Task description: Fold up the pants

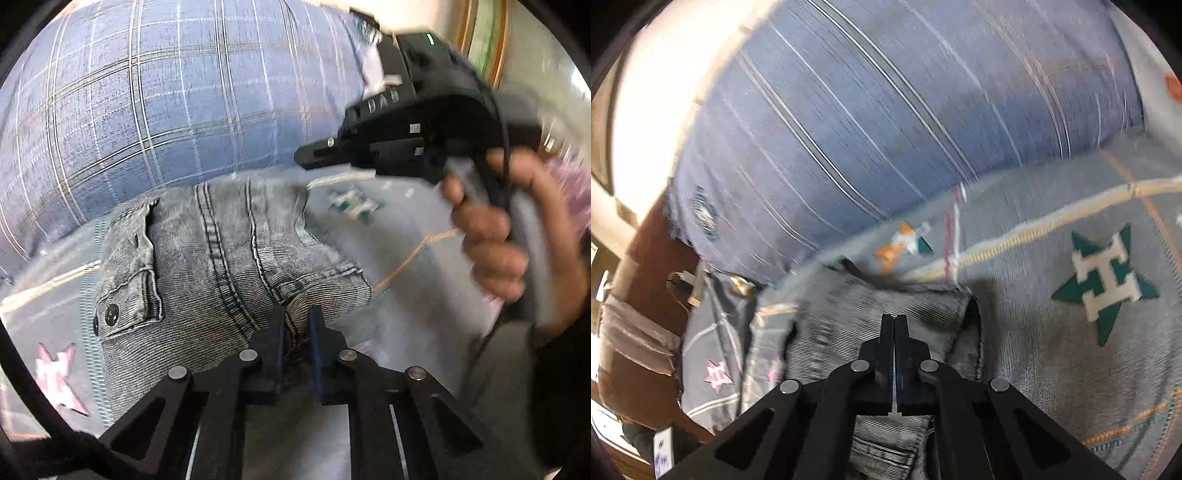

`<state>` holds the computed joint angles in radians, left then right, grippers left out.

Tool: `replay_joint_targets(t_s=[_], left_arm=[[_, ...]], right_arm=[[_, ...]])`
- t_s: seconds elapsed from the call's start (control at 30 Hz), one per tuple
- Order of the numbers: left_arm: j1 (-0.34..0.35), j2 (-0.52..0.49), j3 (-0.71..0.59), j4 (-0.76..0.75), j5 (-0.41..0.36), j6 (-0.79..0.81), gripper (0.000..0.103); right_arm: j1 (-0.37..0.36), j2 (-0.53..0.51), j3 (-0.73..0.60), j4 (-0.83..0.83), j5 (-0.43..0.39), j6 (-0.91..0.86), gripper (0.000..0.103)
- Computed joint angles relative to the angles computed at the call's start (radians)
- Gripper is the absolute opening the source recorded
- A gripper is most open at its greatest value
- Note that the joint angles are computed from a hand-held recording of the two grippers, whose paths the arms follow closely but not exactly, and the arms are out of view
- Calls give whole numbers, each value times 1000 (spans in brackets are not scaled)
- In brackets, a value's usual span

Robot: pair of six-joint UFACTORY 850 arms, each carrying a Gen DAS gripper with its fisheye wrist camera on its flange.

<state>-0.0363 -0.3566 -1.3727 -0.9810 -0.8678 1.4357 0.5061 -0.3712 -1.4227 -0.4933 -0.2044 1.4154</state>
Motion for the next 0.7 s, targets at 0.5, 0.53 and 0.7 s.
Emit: replay_joint_targets(t_s=[0.5, 0.53, 0.7], left_arm=[[-55, 0, 36, 163, 105, -58, 12], [-61, -1, 35, 176, 110, -74, 13], [-54, 24, 59, 139, 112, -35, 30]], right_arm=[[-6, -143, -150, 621, -197, -603, 1], [-11, -181, -178, 669, -272, -646, 3], [-20, -151, -141, 675, -233, -629, 3]])
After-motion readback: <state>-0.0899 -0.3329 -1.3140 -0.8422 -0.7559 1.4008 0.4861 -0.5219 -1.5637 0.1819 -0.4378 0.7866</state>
